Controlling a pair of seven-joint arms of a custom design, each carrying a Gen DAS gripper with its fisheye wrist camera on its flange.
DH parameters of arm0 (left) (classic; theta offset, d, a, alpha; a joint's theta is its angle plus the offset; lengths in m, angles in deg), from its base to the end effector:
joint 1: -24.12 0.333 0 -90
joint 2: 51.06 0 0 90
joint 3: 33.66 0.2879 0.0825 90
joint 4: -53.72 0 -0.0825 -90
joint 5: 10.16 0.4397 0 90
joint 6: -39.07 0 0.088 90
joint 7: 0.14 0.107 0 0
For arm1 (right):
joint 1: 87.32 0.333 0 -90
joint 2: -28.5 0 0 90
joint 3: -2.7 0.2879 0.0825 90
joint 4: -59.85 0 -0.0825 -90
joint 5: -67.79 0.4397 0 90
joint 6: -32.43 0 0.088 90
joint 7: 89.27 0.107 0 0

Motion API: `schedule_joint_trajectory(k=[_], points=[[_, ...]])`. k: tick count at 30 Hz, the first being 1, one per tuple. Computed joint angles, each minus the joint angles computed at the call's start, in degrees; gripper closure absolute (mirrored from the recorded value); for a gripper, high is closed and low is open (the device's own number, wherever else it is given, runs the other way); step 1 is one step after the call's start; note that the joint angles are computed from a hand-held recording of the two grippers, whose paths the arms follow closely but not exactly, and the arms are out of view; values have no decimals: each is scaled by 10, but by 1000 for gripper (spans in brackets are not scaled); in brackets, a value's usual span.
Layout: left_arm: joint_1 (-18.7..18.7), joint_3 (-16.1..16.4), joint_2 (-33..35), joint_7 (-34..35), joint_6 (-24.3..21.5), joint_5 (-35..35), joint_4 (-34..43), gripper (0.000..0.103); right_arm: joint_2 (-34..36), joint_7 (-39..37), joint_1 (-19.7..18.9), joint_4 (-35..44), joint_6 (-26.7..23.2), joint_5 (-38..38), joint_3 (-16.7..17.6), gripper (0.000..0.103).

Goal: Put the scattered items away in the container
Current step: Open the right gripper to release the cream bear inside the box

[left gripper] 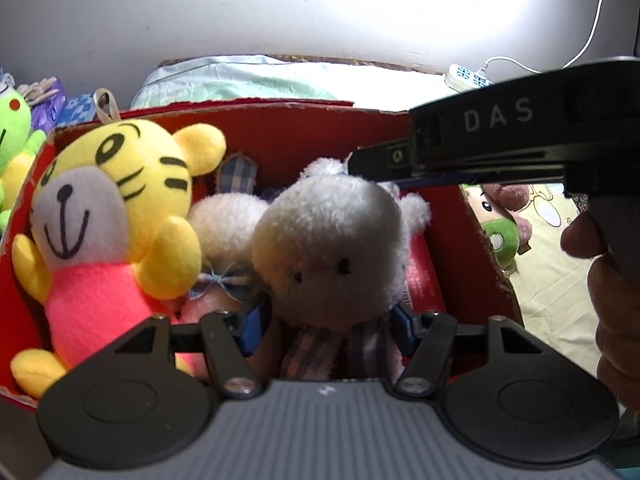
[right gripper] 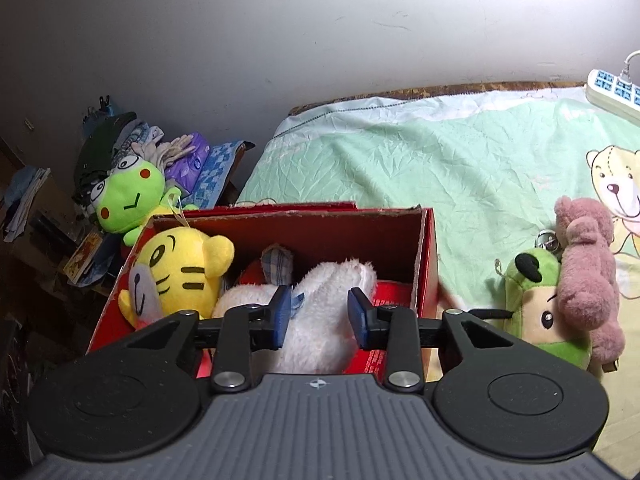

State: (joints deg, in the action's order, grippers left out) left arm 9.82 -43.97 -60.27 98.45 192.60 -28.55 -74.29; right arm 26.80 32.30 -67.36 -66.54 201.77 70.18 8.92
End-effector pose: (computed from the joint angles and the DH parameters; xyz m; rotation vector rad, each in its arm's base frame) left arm 0.5426 -0.2400 0.4504 -1.6187 2.2961 -0.8687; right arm 0.5577 0.2714 0.4264 -1.5669 1.7863 -0.2466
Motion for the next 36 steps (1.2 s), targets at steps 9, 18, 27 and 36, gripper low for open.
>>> schedule_joint_trajectory(k=[9,18,27,36], points=[[1,-2,3,-9,-7,15,4,40,21,-4,5,14,-4,7,2,71],[0,-5,6,-12,-5,15,3,38,27,44,7,19,-7,-86,-1,70],[-4,-3,-1,-16,0,7,-4,34,23,78,6,13,-2,-126,-4,70],[-12,5,-23,3,19,-17,-21,34,7,113,-2,1,-3,-159,1,71]])
